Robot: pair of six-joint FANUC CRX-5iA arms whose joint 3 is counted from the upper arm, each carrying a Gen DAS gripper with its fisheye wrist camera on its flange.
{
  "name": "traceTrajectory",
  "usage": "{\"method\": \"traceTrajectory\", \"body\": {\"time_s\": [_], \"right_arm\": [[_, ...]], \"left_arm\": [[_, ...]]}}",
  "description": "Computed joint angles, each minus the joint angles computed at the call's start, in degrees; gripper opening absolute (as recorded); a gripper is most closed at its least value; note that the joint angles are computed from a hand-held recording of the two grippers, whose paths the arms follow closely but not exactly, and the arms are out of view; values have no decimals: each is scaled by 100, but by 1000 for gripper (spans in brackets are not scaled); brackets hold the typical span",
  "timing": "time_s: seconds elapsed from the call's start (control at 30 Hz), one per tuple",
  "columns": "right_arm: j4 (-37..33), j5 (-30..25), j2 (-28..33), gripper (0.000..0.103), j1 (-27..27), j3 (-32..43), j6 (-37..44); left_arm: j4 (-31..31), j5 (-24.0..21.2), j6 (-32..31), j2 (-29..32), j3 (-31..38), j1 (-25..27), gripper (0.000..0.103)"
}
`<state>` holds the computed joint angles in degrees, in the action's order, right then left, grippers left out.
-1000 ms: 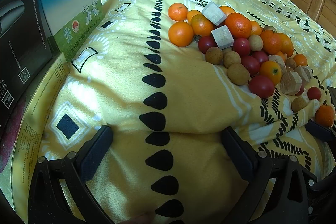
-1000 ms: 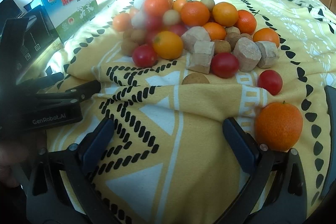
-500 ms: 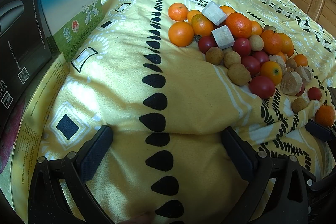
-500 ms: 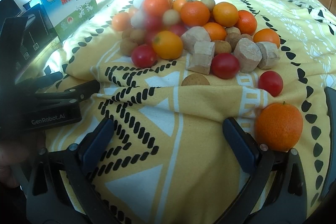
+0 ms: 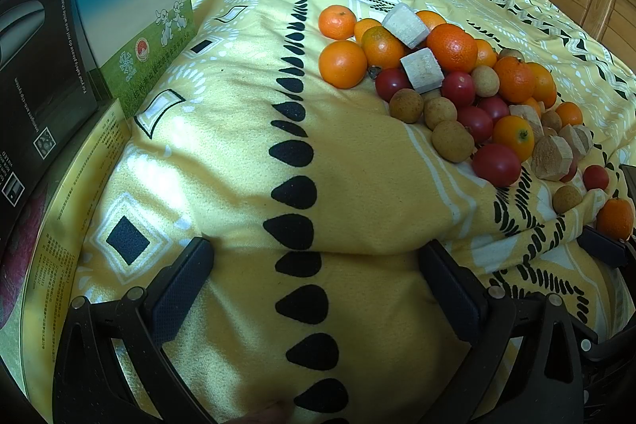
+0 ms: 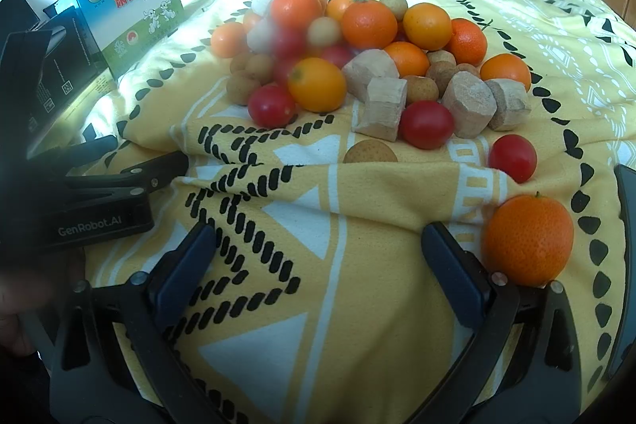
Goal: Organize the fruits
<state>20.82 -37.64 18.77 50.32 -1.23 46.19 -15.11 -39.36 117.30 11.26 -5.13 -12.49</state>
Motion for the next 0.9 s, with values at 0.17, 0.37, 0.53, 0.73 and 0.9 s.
{"method": "traceTrajectory", "body": {"time_s": [0.17, 0.37, 0.53, 0.73, 0.9], "right_arm": [[-125, -351, 105, 103, 9, 262, 117], [294, -793, 396, 103, 7, 561, -521], [595, -643, 332, 103, 61, 337, -707], [601, -719, 347, 103, 82, 380, -704], [595, -716, 344, 103, 82, 379, -702]], "left_arm": [[-50, -72, 28, 34, 66, -24, 103], [-219, -253, 169, 88, 209, -107, 103], [-151, -313, 126, 85, 220, -88, 103], [-144, -345, 101, 61, 196, -92, 103], [-166, -362, 124, 60, 200, -97, 103]]}}
